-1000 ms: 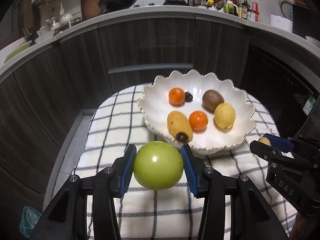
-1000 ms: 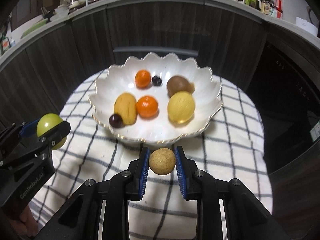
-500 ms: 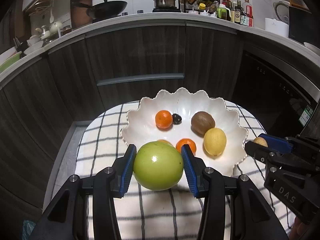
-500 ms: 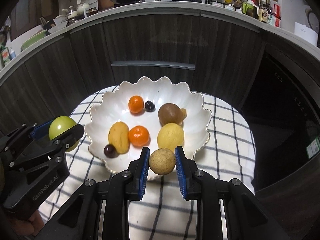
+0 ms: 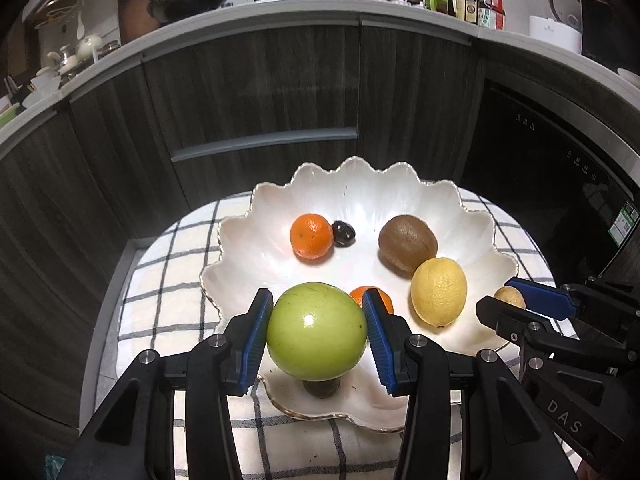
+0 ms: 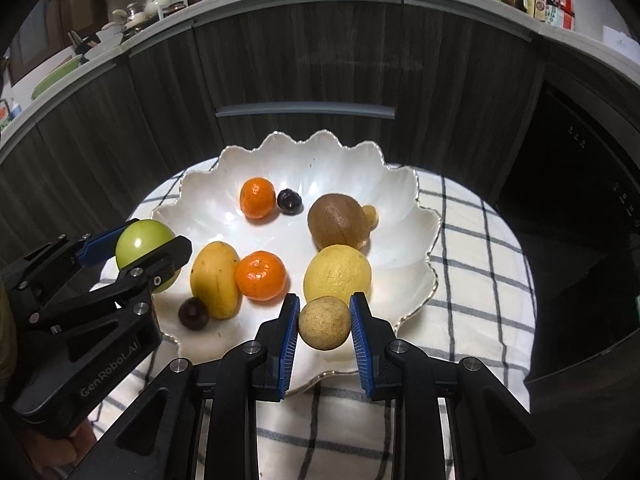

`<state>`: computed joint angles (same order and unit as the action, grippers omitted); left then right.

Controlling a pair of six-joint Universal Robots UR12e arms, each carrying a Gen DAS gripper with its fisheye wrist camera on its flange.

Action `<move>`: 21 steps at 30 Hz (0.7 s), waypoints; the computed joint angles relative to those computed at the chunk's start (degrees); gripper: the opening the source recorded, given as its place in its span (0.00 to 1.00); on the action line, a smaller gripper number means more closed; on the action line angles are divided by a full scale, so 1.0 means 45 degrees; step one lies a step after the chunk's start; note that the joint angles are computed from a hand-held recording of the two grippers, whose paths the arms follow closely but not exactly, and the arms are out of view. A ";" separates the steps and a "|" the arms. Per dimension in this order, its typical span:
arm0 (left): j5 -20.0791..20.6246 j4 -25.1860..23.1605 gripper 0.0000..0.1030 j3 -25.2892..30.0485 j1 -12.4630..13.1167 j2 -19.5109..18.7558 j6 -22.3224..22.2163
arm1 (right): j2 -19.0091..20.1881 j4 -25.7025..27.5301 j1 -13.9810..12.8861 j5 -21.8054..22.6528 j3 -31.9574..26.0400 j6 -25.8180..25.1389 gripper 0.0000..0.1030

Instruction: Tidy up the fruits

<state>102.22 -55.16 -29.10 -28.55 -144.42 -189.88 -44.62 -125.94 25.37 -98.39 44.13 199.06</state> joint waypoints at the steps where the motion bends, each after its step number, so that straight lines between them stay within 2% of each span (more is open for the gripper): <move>1: -0.0048 -0.0047 0.44 -0.0026 0.0017 0.0015 -0.0007 | 0.0037 0.0048 -0.0003 0.0013 -0.0048 -0.0026 0.26; 8: -0.0168 -0.0496 0.46 0.0081 0.0074 -0.0066 -0.0128 | 0.0215 0.0318 0.0003 -0.0083 -0.0297 0.0019 0.28; 10: -0.0046 -0.0384 0.60 0.0029 0.0064 -0.0034 -0.0088 | 0.0242 0.0375 0.0007 -0.0153 -0.0345 0.0039 0.31; 11: 0.0116 -0.0281 0.70 -0.0020 0.0050 -0.0006 -0.0121 | 0.0253 0.0391 0.0006 -0.0177 -0.0362 0.0059 0.34; 16: 0.0743 -0.0346 0.77 0.0069 -0.0003 -0.0005 -0.0120 | 0.0182 0.0210 0.0093 -0.0910 -0.0285 0.0240 0.69; 19: 0.0993 -0.0322 0.85 -0.0023 0.0000 0.0089 -0.0315 | 0.0155 0.0297 0.0171 -0.1575 -0.0332 0.0470 0.80; 21: 0.1294 -0.0263 0.88 -0.0107 -0.0040 0.0171 -0.0318 | 0.0118 0.0351 0.0199 -0.1806 -0.0350 0.0567 0.81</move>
